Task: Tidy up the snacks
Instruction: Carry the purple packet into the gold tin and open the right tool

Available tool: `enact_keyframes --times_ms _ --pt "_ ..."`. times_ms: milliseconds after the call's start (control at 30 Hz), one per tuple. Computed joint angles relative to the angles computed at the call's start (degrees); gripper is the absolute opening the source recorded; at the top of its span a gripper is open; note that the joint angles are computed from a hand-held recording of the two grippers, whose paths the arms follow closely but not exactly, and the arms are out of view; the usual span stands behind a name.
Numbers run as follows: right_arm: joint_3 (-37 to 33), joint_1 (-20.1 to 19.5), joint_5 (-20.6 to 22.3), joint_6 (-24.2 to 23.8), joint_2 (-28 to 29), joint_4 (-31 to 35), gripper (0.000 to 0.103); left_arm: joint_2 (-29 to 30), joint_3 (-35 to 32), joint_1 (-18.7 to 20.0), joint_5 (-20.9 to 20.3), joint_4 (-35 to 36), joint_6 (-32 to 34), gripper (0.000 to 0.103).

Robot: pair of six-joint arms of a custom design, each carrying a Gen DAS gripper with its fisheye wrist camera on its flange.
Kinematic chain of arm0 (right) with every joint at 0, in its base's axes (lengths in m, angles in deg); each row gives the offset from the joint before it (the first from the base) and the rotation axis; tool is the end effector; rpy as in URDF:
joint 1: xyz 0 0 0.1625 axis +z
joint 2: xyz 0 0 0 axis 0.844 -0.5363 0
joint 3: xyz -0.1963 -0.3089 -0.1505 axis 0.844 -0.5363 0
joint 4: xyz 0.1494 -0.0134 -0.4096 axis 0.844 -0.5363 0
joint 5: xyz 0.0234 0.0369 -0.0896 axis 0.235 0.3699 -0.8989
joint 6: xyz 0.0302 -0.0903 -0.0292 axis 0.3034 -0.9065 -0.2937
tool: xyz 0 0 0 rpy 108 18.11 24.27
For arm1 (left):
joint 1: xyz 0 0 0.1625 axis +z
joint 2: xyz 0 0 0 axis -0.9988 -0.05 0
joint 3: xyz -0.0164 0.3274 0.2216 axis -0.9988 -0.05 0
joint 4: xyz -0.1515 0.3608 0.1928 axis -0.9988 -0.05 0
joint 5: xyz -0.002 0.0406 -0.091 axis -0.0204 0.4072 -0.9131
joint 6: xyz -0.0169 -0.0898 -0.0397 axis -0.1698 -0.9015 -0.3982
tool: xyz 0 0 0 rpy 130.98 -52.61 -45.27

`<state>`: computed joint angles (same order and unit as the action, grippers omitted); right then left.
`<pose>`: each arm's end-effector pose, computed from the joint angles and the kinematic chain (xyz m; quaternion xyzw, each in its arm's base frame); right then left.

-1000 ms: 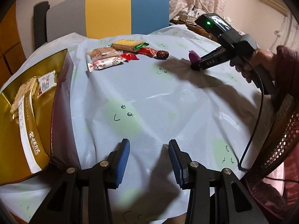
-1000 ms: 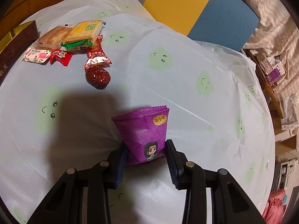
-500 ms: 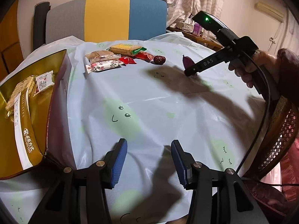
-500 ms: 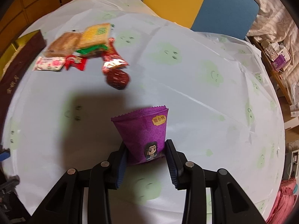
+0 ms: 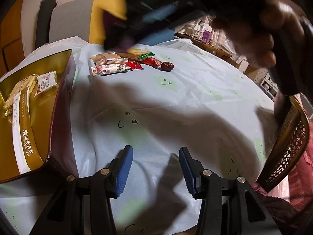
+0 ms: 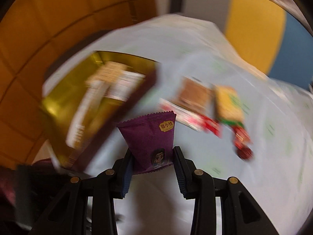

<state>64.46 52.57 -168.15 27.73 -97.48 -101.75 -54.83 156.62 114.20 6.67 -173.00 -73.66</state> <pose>0.2034 -0.3380 0.1199 0.2042 -0.9170 0.1786 0.2923 -0.1286 -0.2519 0.0740 0.4463 0.8783 -0.1331 0.1082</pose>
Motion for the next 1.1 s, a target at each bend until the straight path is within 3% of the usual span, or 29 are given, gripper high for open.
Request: enact_keyframes --times_ms 233,600,1100 --pt "-8.3 4.8 4.2 -2.1 8.9 4.2 0.039 1.1 -0.3 1.9 -1.3 -2.1 1.3 0.05" --pt "-13.5 3.6 6.9 -3.6 16.2 6.8 0.041 1.1 -0.3 2.6 -2.0 -2.9 1.6 0.05" --pt "-11.9 2.9 7.7 -2.6 16.2 2.4 0.044 0.7 0.0 1.8 -1.3 -2.4 1.1 0.05"
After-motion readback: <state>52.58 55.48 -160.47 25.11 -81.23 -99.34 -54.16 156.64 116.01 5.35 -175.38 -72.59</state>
